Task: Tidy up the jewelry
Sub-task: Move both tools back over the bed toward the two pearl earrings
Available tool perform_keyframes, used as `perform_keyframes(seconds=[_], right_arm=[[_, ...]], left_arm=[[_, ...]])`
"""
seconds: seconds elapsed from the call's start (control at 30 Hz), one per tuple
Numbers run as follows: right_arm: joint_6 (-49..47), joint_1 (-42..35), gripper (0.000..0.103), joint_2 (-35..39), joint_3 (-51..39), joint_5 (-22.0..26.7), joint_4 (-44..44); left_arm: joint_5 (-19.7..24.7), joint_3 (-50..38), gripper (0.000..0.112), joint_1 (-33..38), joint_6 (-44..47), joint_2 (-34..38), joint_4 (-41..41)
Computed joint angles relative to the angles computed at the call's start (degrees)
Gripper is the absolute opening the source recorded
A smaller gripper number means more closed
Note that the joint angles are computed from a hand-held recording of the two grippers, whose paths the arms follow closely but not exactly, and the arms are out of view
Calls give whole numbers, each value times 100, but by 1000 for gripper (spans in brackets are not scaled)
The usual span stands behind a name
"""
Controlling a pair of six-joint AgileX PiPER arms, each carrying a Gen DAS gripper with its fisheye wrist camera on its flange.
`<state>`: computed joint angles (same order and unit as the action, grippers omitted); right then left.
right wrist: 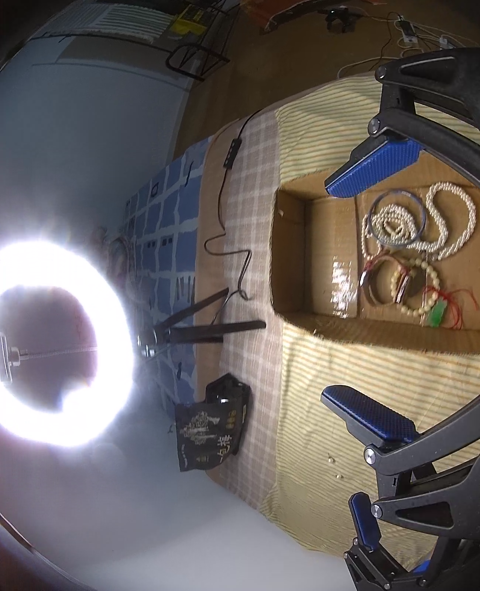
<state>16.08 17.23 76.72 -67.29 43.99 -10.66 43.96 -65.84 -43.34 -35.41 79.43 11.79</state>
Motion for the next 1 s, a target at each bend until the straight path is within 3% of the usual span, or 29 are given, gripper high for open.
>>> perform_keyframes(seconds=[0.47, 0.77, 1.0], right_arm=[[441, 816, 102, 517, -277, -287, -296], [5, 1188, 95, 1286, -817, -144, 266], [-674, 1284, 75, 1912, -1047, -257, 1118]], left_arm=[[-126, 956, 72, 1124, 794, -853, -352], [-248, 1593, 72, 2751, 2868, -1126, -1496], [-413, 1839, 72, 3823, 4804, -1014, -2307]])
